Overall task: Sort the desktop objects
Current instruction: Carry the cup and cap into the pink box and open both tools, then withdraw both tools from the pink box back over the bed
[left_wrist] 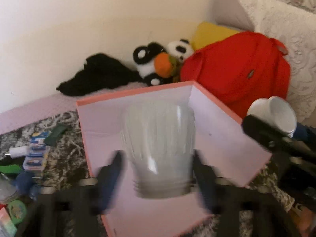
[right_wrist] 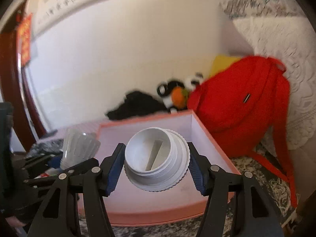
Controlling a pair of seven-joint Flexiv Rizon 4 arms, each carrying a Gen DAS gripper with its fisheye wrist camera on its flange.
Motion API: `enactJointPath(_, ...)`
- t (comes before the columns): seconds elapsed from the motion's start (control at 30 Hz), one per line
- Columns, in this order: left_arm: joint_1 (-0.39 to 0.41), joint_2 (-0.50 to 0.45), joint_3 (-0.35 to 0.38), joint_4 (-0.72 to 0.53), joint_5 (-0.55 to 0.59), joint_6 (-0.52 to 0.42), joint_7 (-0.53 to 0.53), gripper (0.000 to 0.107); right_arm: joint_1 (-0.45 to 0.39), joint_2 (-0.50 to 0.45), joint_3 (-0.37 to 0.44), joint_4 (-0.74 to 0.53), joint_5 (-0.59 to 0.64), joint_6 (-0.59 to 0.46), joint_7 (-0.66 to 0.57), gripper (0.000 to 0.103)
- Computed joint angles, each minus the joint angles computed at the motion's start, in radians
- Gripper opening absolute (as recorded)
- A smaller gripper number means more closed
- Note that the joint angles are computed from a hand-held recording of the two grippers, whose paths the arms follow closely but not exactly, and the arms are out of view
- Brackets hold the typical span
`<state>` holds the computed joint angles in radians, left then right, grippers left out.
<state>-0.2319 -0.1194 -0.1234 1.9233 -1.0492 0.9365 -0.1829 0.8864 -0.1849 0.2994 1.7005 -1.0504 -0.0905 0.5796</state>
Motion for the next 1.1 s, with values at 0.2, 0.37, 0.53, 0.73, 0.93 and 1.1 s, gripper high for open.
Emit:
enactJointPath(0.2,0.02,-0.053,-0.003,-0.044,0.035,0.042,-0.056,0.095,-0.083,0.038,-0.007,0.061,0.059,0.088,0.018,0.095)
enactJointPath(0.37,0.079,-0.057,0.02,-0.055,0.055,0.035,-0.098,0.095,-0.058,0.0,0.001,0.026,0.06,0.074,0.045,0.095)
enactJointPath(0.53,0.145,-0.041,0.056,-0.035,0.055,0.029,-0.079,0.095,0.009,-0.078,-0.021,-0.07,0.017,0.071,0.019,0.095)
enactJointPath(0.73,0.233,-0.039,0.102,-0.014,0.053,0.032,-0.05,0.097,0.091,-0.203,-0.085,-0.233,-0.047,0.142,-0.086,0.097)
enactJointPath(0.93,0.315,-0.092,0.114,-0.001,0.018,0.147,0.08,0.097,0.137,-0.343,-0.163,-0.406,-0.025,0.319,-0.162,0.098)
enactJointPath(1.1,0.391,-0.169,0.114,-0.036,0.084,0.154,0.095,0.097,0.147,-0.476,-0.206,-0.563,0.081,0.439,-0.237,0.098)
